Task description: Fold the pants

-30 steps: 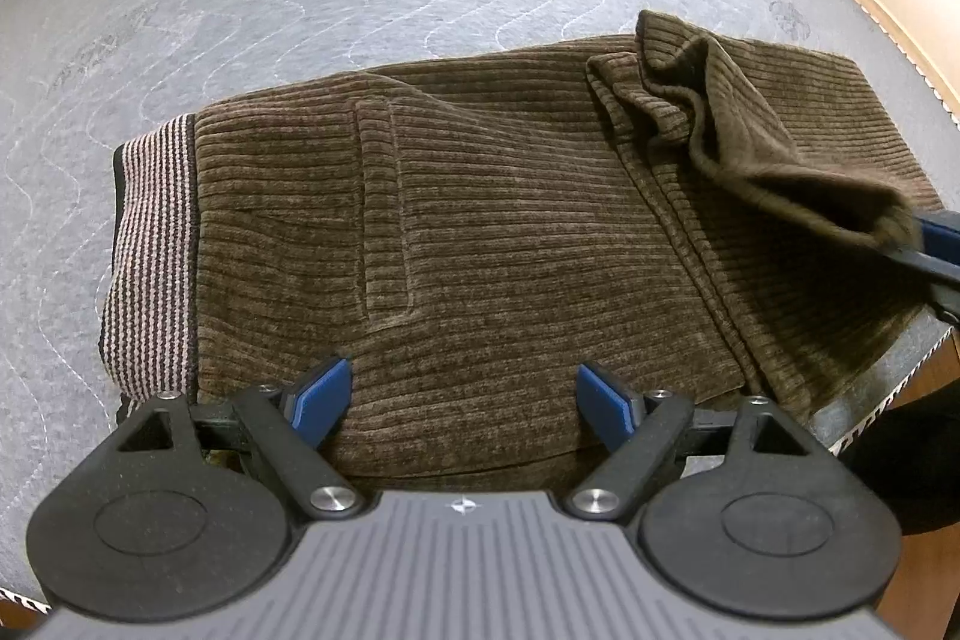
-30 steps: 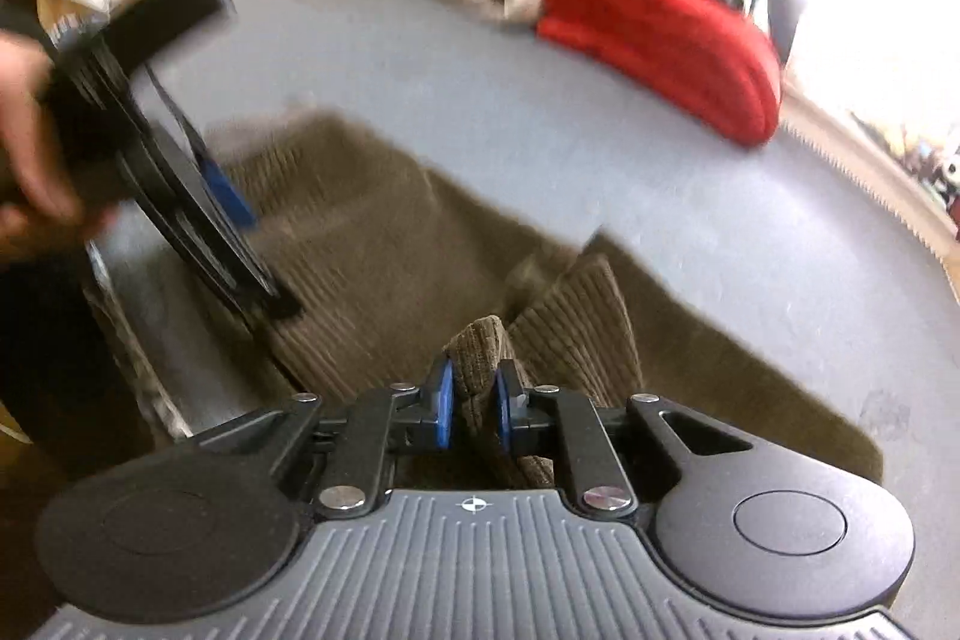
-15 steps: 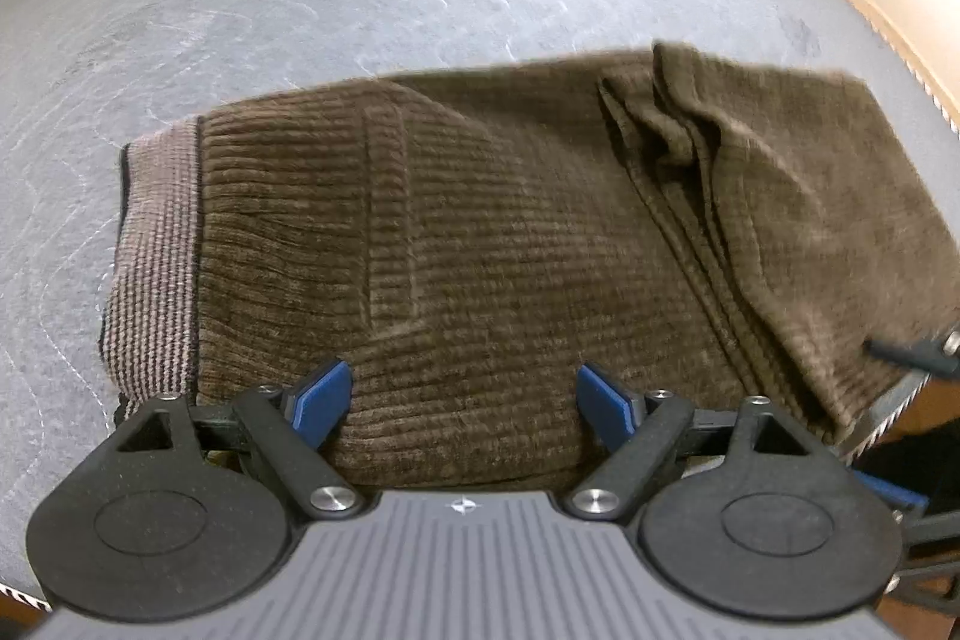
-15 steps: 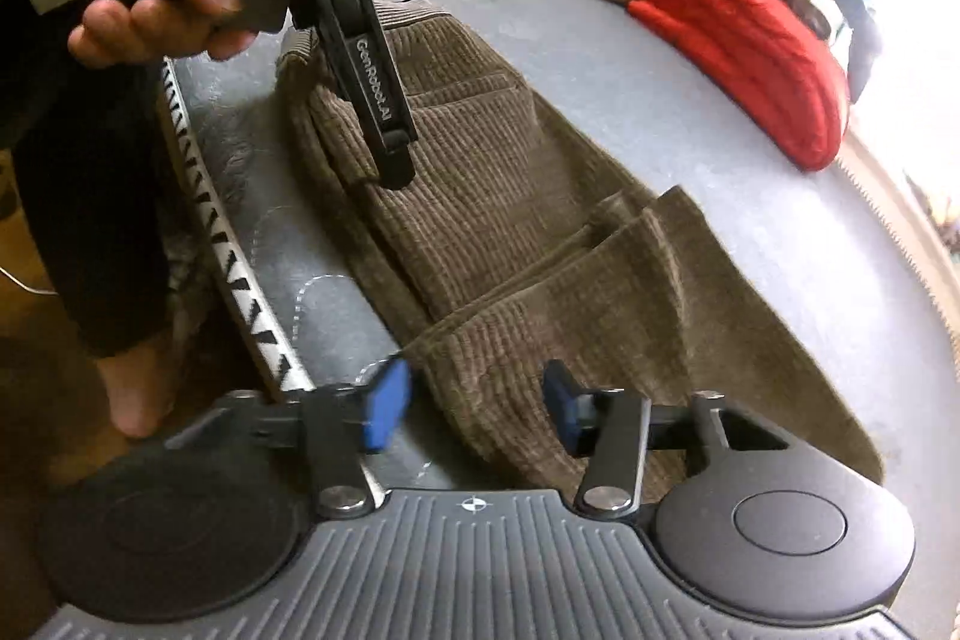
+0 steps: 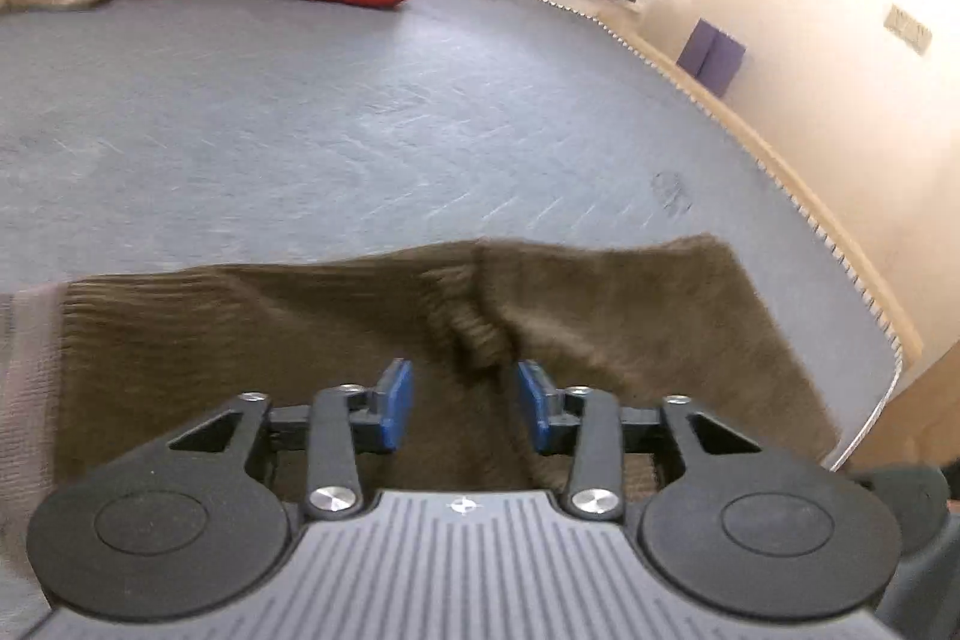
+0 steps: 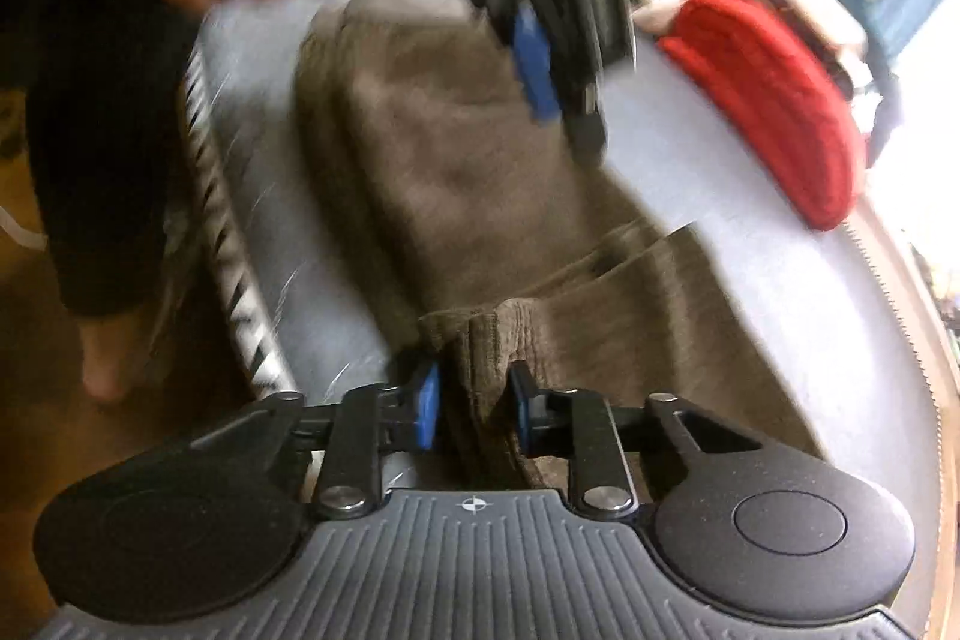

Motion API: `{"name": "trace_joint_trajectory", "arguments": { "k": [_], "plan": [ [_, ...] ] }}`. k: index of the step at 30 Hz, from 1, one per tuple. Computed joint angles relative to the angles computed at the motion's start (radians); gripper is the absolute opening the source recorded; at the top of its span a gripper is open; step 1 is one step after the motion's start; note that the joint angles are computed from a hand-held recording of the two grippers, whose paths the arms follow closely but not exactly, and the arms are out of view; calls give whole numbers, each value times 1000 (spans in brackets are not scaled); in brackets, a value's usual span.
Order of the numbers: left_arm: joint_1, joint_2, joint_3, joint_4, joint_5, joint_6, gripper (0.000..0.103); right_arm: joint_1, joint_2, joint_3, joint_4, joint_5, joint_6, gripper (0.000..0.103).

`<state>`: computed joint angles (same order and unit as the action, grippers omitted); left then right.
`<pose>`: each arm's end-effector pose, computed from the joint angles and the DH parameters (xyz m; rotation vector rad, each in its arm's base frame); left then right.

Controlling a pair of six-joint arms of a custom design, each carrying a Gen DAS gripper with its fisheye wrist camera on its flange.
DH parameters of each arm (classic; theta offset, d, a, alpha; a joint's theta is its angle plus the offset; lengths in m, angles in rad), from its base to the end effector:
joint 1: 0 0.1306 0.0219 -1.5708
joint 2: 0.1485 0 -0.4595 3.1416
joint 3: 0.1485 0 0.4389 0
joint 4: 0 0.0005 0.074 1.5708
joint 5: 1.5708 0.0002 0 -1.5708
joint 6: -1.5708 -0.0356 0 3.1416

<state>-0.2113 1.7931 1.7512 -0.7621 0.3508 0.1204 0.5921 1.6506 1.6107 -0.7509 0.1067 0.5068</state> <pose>0.6830 -0.1595 0.4630 0.2782 2.3706 -0.5747 0.5345 0.3543 0.4828 -1.1867 2.0370 -0.0845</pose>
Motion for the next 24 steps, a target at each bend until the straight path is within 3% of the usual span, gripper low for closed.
{"name": "trace_joint_trajectory", "arguments": {
  "k": [3,7,9,11,12,13,15,18,20,22,23,24],
  "plan": [
    [-14,76,85,-25,23,136,71,-18,-37,-21,79,-24,-94,19],
    [0,171,170,-38,88,397,73,-43,-86,-69,148,-92,-124,19],
    [5,223,226,-105,133,467,74,-49,-102,-88,162,-114,-131,19],
    [-2,246,255,-138,121,454,72,-56,-115,-107,180,-129,-140,19],
    [-9,248,264,-137,108,419,55,-62,-123,-116,191,-139,-147,18],
    [-12,258,287,-154,112,380,25,-66,-128,-120,194,-147,-154,17],
    [-26,261,329,-156,76,266,18,-76,-143,-135,215,-166,-169,13],
    [-24,220,307,-2,115,224,16,-98,-171,-165,279,-238,-218,13],
    [-25,224,332,14,99,217,17,-109,-173,-164,285,-266,-254,13],
    [-37,282,445,-145,-1,153,31,-118,-162,-147,263,-265,-308,14],
    [-48,320,516,-248,-92,120,31,-126,-155,-135,248,-266,-335,14],
    [-60,336,548,-302,-219,100,31,-138,-146,-121,224,-270,-378,14]
  ]
}}
